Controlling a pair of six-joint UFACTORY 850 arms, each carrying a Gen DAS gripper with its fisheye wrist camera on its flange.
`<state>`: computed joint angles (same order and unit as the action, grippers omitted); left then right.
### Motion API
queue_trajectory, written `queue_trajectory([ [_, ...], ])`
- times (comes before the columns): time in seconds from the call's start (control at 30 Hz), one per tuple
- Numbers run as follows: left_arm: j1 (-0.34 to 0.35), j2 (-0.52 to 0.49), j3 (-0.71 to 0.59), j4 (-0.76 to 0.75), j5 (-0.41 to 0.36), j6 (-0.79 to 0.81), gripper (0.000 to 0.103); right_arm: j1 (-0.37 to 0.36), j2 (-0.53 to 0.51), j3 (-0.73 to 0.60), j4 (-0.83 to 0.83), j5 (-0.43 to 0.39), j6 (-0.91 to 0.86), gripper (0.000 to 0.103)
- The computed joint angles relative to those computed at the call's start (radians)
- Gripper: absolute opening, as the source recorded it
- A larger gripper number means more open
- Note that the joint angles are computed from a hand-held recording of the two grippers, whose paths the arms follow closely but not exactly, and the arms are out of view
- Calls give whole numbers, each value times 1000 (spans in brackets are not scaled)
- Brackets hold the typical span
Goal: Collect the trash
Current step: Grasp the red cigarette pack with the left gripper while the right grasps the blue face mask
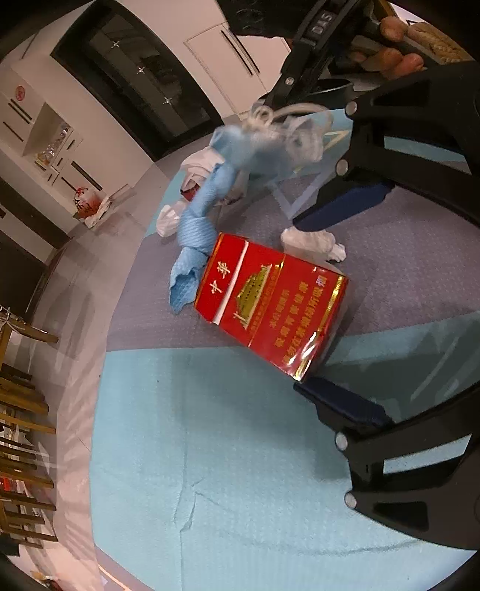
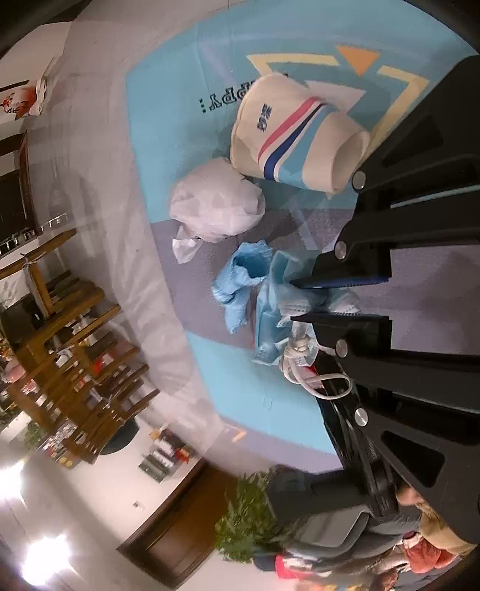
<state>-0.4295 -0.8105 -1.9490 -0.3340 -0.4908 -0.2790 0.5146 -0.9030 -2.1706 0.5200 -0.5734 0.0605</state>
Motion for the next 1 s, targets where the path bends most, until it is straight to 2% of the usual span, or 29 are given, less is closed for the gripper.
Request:
queue_trajectory([
  [0.07, -2, 0, -1, 31, 0, -25, 63, -5, 18, 29, 35, 7, -20, 13],
  [0.3, -19, 14, 10, 193, 2, -155, 63, -6, -9, -19, 19, -2, 8, 12],
  [0.43, -25, 65, 69, 279, 53, -261, 63, -7, 14, 16, 48, 24, -38, 12],
  [0.53, -34, 107, 113, 400, 90, -384, 63, -9, 34, 43, 69, 44, -66, 13],
  [0.87, -87, 184, 184, 529, 139, -490, 63, -19, 156, 223, 72, 142, -86, 12],
  [1.0, -133, 223, 236, 655, 162, -592, 63, -25, 238, 338, 135, 203, -147, 13],
])
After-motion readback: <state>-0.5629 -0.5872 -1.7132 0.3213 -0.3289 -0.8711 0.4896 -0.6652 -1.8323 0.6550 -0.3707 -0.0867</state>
